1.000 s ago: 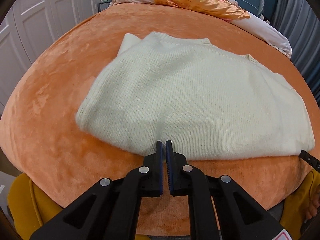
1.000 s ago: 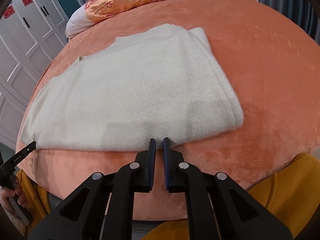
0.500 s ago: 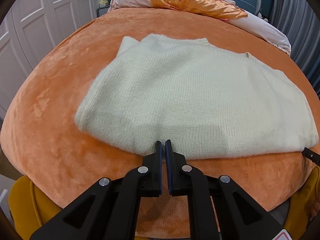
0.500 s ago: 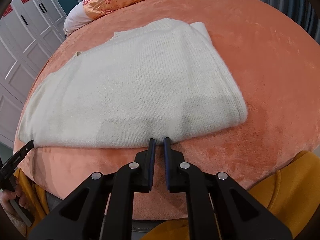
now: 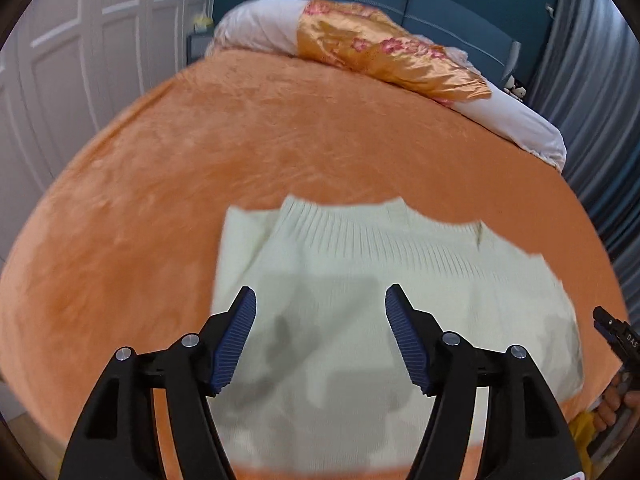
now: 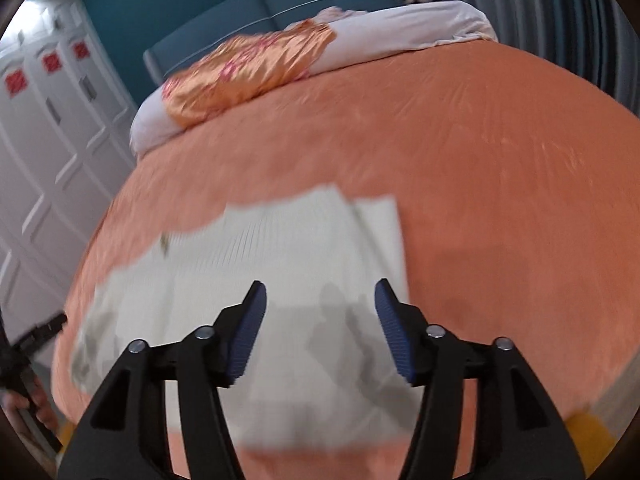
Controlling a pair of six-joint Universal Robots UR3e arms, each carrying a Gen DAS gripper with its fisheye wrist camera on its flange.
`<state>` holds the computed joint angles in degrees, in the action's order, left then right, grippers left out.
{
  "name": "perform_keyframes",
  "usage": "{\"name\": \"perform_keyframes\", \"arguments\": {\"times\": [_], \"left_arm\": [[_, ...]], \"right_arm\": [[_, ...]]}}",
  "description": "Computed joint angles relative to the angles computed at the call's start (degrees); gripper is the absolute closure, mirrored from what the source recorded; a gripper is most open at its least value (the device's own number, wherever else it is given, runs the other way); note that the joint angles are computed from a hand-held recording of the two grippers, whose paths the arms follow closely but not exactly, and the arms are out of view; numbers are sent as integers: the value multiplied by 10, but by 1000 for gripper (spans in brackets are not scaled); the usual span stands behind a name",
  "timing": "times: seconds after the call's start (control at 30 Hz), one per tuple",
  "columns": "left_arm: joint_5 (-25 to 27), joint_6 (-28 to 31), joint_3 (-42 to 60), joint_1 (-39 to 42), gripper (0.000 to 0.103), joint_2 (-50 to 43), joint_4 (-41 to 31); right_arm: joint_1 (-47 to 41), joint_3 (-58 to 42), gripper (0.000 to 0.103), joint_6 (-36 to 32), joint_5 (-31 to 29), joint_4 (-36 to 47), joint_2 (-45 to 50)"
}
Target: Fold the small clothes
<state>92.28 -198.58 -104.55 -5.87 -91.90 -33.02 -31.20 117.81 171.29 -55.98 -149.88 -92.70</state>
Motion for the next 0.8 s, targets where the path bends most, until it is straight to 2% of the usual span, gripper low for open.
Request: {"name": "perform_keyframes", "arguments": {"times": [0.1,0.2,0.23,0.33,0.37,0.4,0.43,0.47,0.53,0.63,0.67,0.73,0.77,0.8], "left_arm": [[-41,7,72,36,38,-78,-22],[-72,1,138,61,38,-146,-65],[-87,1,144,68,38,-159,-67],[-123,-10,149,89,39,-185,-60],[-141,-11,144,96,44,-189,-50],[-147,-8,144,99,62,-190,-48],[-156,0,144,102,75,-189,-49],[-170,5,143,107,93,-184,-47],[-192,6,127,116,97,-161,-18],[-184,21,135,109,97,-121,13],[-169,23,143,103,97,-116,21],[-136,29,160,91,97,-133,26],[-126,29,169,89,97,-152,17],[-119,26,182,86,97,-178,4]], "right_arm": [[49,-121,39,36,-50,-4,119],[69,-208,39,69,-45,22,202],[71,-244,39,81,-33,45,238],[90,-294,40,91,-46,84,289],[96,-298,50,83,-48,84,296],[102,-305,61,65,-47,93,300],[107,-303,85,37,-37,91,297],[107,-296,93,30,-26,77,290],[88,-253,95,38,29,9,247],[41,-190,96,73,117,-87,181],[34,-179,96,82,121,-112,173],[36,-180,96,83,90,-129,190],[52,-200,96,69,39,-107,223],[62,-213,95,61,13,-89,245]]}}
